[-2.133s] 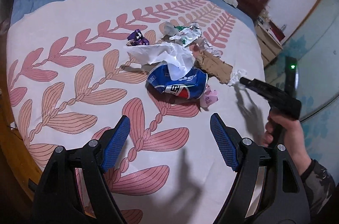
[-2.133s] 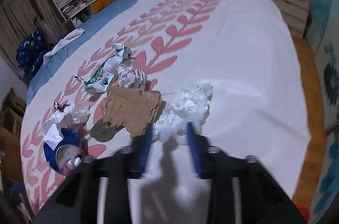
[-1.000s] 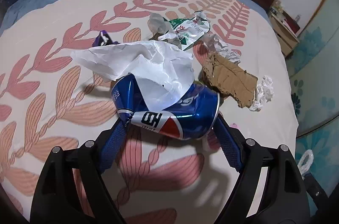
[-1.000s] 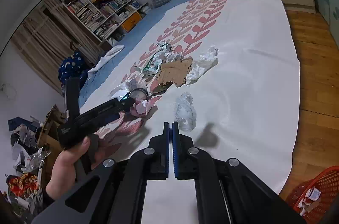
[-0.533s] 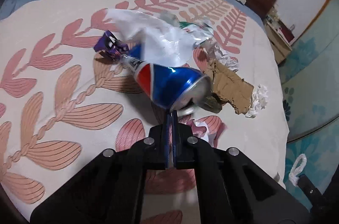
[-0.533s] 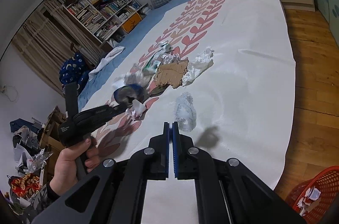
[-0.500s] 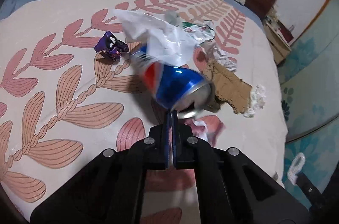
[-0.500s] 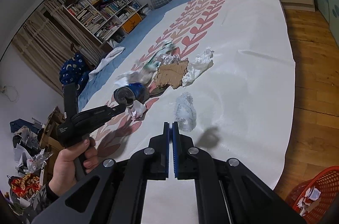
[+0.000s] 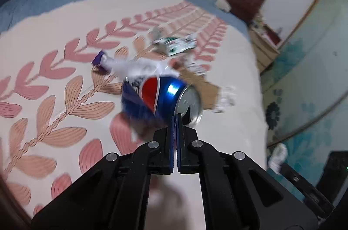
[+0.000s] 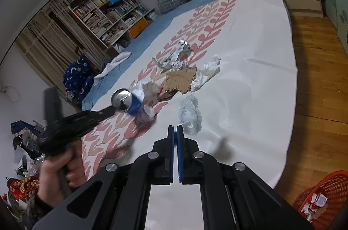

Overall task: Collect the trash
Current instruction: 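Grasp the blue Pepsi can with the left tool and lift it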

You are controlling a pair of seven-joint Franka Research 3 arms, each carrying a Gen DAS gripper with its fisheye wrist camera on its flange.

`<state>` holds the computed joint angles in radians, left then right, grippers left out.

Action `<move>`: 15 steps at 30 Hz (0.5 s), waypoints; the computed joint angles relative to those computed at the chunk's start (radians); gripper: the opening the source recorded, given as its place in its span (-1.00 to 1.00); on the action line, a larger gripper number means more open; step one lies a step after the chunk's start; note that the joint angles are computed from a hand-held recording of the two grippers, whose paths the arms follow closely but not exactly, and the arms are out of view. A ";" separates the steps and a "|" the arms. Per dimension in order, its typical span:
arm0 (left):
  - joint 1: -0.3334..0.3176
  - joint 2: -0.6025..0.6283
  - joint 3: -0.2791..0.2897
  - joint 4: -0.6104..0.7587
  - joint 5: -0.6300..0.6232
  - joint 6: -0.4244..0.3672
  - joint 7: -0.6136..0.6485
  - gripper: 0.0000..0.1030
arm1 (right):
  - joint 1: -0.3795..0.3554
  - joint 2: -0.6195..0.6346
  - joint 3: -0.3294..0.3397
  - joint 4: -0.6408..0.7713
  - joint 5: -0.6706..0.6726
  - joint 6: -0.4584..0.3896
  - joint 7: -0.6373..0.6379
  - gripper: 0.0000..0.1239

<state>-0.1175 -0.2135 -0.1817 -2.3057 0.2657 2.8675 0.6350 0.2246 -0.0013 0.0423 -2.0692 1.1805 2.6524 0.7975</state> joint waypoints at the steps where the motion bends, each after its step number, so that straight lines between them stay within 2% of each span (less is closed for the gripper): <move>1: 0.001 -0.019 -0.009 -0.006 0.012 -0.002 -0.009 -1.00 | -0.001 -0.018 -0.001 -0.016 0.009 0.005 -0.011 -0.93; 4: 0.006 -0.075 -0.048 -0.024 0.066 -0.008 -0.052 -1.00 | 0.003 -0.068 -0.009 -0.062 0.025 0.015 -0.034 -0.93; 6: -0.008 -0.080 -0.050 -0.028 0.064 -0.007 -0.059 -1.00 | 0.006 -0.100 -0.019 -0.095 0.034 0.012 -0.045 -0.93; 12: -0.064 -0.009 -0.021 -0.006 0.017 -0.049 0.041 -0.96 | 0.013 -0.148 -0.045 -0.154 0.033 0.007 -0.053 -0.93; 13: -0.064 0.001 -0.020 -0.001 0.016 -0.053 0.053 -0.79 | 0.013 -0.152 -0.049 -0.159 0.034 0.008 -0.056 -0.93; 14: -0.069 0.026 -0.012 0.018 0.006 -0.067 0.087 -0.29 | 0.012 -0.153 -0.054 -0.162 0.034 0.007 -0.057 -0.93; 15: -0.068 0.048 -0.007 0.033 -0.001 -0.069 0.109 0.06 | 0.011 -0.151 -0.056 -0.160 0.032 0.007 -0.053 -0.93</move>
